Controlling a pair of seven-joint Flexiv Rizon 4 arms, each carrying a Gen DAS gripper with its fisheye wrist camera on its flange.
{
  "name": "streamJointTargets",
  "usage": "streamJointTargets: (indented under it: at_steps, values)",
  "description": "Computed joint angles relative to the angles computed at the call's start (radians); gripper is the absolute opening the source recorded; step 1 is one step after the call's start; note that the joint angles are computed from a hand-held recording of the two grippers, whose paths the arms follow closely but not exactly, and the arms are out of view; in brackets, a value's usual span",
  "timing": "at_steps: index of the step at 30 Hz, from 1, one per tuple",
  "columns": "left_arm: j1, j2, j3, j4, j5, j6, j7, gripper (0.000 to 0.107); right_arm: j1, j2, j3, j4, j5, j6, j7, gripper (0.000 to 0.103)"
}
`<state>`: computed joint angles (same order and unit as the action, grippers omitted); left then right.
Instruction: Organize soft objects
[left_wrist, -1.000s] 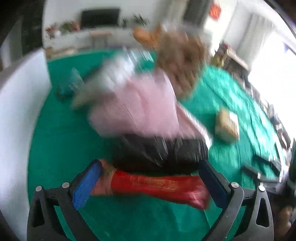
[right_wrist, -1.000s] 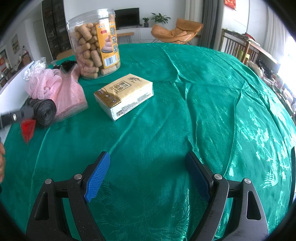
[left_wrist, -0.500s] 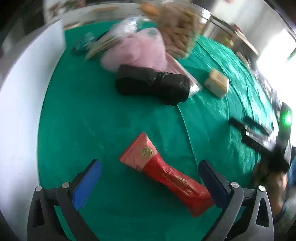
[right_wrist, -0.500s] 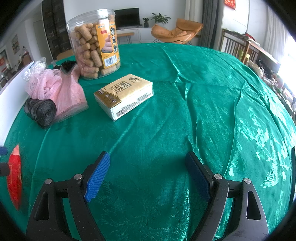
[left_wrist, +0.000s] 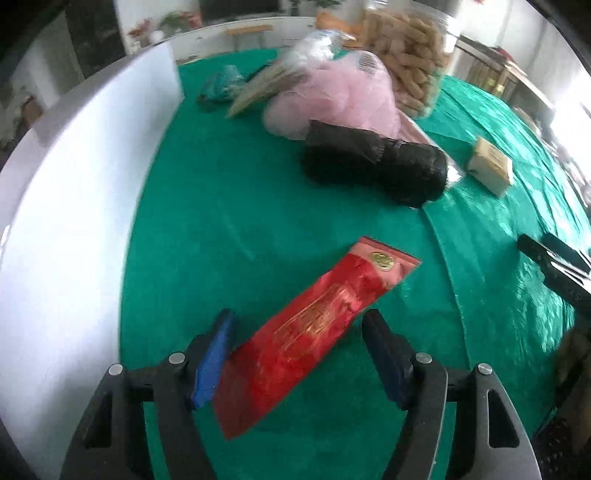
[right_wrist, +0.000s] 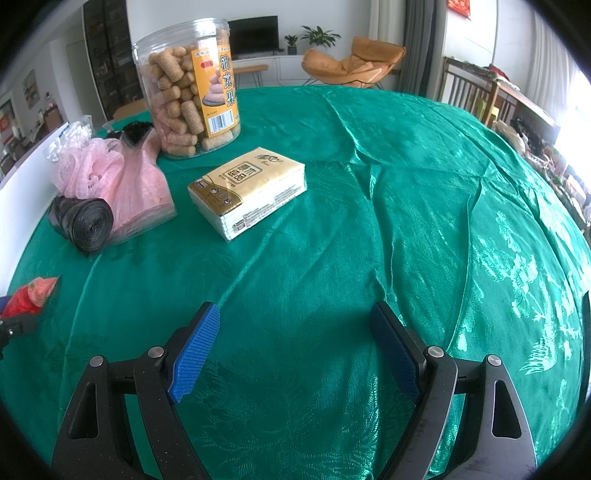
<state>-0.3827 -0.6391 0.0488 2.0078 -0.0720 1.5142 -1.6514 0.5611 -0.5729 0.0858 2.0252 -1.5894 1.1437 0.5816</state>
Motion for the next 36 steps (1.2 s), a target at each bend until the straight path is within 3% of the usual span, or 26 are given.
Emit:
streamJointTargets:
  at_steps: [1,3,7,10,14,16,20,36]
  values:
    - [-0.007,-0.007,0.016,-0.024,0.072,-0.012,-0.022,0.072,0.0,0.0,0.0,0.0,0.0,0.0,0.0,0.085]
    - [-0.045,-0.021,0.041,-0.032,0.054,0.013,0.033,0.077,0.0,0.0,0.0,0.0,0.0,0.0,0.0,0.085]
    - [-0.01,-0.032,-0.006,-0.033,0.042,0.049,0.066,0.08,-0.001,0.0,0.0,0.0,-0.002,0.001,0.001,0.085]
    - [-0.062,-0.047,0.057,-0.035,0.007,0.078,0.007,0.091,-0.001,0.0,0.001,0.0,-0.002,0.001,0.001,0.085]
    - [-0.106,-0.07,0.124,-0.017,-0.036,0.158,-0.071,0.092,-0.001,0.0,0.001,0.0,-0.001,0.0,0.0,0.085]
    - [-0.164,-0.102,0.168,-0.045,-0.034,0.171,-0.109,0.095,-0.001,0.0,0.001,0.0,-0.001,0.0,0.0,0.085]
    - [-0.186,-0.114,0.173,0.008,-0.092,0.279,-0.087,0.101,-0.001,0.0,0.0,0.0,-0.006,0.002,0.004,0.085]
    - [-0.212,-0.131,0.152,0.015,-0.242,0.302,0.027,0.103,-0.003,-0.001,0.002,-0.001,-0.009,0.001,0.006,0.085]
